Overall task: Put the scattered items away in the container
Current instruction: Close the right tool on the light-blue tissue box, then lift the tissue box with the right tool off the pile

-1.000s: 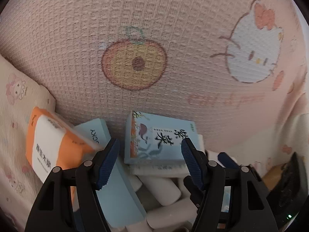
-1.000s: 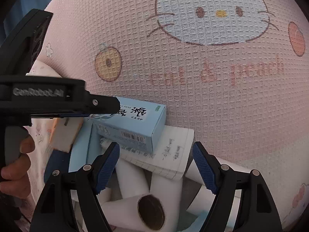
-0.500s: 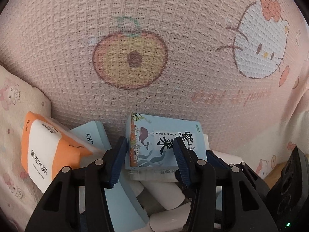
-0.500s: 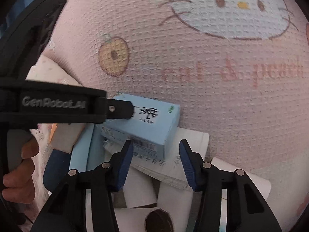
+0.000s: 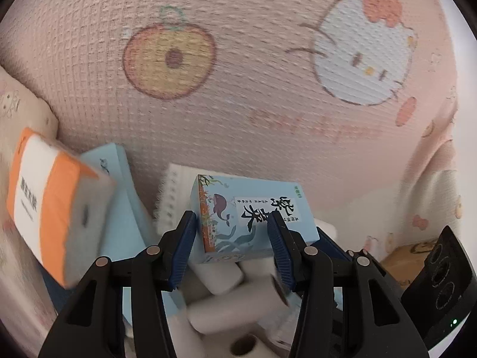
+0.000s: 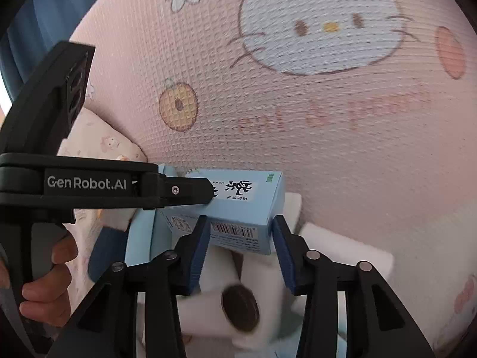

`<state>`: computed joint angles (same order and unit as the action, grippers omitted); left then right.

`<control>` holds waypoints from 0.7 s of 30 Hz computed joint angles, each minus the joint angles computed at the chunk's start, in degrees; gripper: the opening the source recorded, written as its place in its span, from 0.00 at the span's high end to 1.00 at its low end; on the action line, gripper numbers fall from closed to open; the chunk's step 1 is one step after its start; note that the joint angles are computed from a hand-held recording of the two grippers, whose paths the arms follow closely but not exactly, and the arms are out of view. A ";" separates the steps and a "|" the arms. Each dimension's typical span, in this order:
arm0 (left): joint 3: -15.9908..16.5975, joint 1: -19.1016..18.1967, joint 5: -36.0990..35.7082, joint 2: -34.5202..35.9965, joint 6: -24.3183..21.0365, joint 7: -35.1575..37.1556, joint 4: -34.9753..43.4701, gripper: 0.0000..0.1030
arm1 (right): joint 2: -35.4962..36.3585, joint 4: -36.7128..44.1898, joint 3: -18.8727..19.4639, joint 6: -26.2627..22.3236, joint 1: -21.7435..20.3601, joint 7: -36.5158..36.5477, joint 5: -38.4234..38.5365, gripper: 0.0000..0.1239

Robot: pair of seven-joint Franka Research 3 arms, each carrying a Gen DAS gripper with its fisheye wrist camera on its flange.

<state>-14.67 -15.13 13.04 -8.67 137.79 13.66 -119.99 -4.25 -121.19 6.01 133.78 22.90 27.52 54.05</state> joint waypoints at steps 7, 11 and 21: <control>-1.45 -2.91 -1.70 -0.87 0.80 3.18 1.47 0.48 | -4.51 -1.75 -2.32 -3.38 -2.97 4.94 -0.95 0.71; -2.57 -4.89 -2.96 0.46 1.86 5.24 3.01 0.48 | -8.63 -3.98 -5.46 -5.93 -6.13 4.96 -3.37 0.71; -4.36 -8.72 -3.37 5.31 1.97 3.28 6.91 0.48 | -14.53 -7.52 -7.88 -4.76 -8.36 6.54 -8.87 0.71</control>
